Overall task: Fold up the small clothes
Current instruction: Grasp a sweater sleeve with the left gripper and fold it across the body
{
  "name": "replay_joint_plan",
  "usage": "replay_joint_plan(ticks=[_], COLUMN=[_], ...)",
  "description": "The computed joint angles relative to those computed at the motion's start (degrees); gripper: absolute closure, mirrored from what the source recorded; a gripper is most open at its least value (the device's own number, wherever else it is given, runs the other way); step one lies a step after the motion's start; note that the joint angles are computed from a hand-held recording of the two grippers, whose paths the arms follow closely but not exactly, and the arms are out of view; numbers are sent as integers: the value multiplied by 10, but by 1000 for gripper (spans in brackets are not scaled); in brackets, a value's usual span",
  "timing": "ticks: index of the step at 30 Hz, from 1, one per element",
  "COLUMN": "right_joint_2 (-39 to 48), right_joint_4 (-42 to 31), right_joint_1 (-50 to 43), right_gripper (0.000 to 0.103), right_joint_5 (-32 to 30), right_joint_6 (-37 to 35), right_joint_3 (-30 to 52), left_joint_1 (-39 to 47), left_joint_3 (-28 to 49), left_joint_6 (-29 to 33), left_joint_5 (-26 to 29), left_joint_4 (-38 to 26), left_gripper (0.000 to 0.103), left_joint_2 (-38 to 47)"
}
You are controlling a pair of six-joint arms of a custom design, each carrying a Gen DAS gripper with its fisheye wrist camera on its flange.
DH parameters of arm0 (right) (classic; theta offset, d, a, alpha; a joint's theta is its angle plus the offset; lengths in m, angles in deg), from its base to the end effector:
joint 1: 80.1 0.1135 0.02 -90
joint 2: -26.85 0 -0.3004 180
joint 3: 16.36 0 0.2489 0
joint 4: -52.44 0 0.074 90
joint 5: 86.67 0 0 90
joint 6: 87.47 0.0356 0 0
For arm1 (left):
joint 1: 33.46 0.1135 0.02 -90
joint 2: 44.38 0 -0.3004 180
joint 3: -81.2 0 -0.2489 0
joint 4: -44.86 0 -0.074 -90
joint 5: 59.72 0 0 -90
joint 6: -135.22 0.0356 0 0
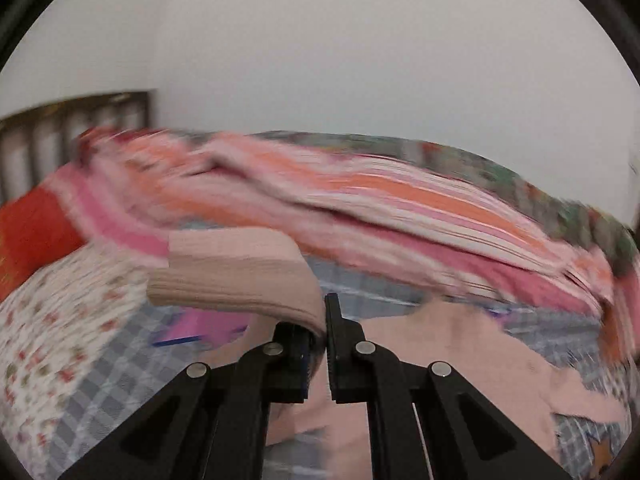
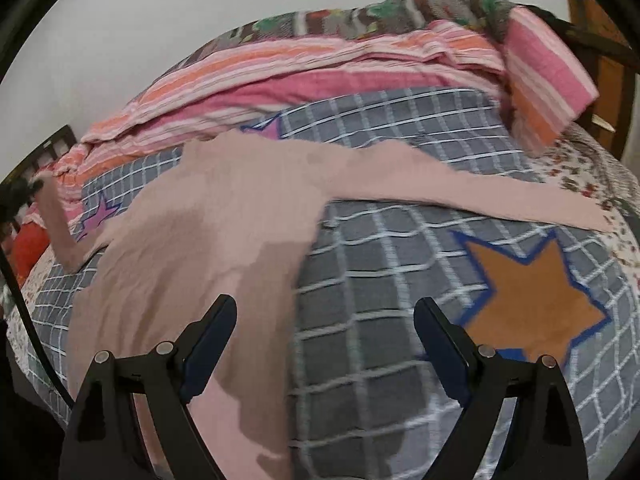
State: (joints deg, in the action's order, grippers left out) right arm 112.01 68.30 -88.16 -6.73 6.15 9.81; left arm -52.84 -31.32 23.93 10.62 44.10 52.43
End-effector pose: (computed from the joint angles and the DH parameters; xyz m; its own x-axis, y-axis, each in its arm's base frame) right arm 0.2013 -0.0222 0.1249 -0.6748 0.1583 -0.7208 0.0545 0.9847 0.1653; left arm 0.3489 -0.1100 0.2360 -0.4544 -0.2026 -0.8674 -0.1364 0.9781 -0.1570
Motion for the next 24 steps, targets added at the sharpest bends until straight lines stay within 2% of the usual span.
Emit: replay_joint_plan(ticks=[5, 9, 12, 15, 16, 17, 18, 19, 20, 22, 24], right_joint_2=[-12, -2, 16, 36, 42, 46, 47, 52, 54, 64, 82], right_joint_4=[-9, -5, 1, 10, 9, 6, 4, 6, 9, 17, 29], right_joint_1=[-106, -179, -210, -229, -231, -230, -225, -217, -211, -188, -163], right_gripper=[13, 13, 13, 13, 13, 13, 13, 13, 13, 13, 13], right_joint_5=[-48, -81, -89, -95, -99, -102, -103, -107, -111, -112, -121], right_joint_6=[-55, -88, -107, -120, -122, -122, -121, -118, -115, -100, -82], right_joint_3=[-15, -27, -31, -33, -31, -27, -25, -21, -18, -7, 10], left_joint_1=[-131, -199, -235, -247, -246, -242, -241, -239, -235, -228, -215], left_joint_3=[175, 308, 376, 400, 392, 381, 360, 320, 274, 194, 129], left_joint_6=[19, 11, -4, -27, -44, -53, -67, -75, -74, -59, -51], left_joint_5=[-18, 8, 14, 36, 52, 62, 60, 50, 41, 22, 8], left_joint_4=[-52, -96, -126, -145, -147, -144, -134, -109, -73, -13, -5], left_gripper=[96, 96, 96, 92, 83, 65, 54, 30, 17, 17, 17], left_joint_2=[142, 269, 341, 369, 365, 359, 347, 324, 301, 259, 219])
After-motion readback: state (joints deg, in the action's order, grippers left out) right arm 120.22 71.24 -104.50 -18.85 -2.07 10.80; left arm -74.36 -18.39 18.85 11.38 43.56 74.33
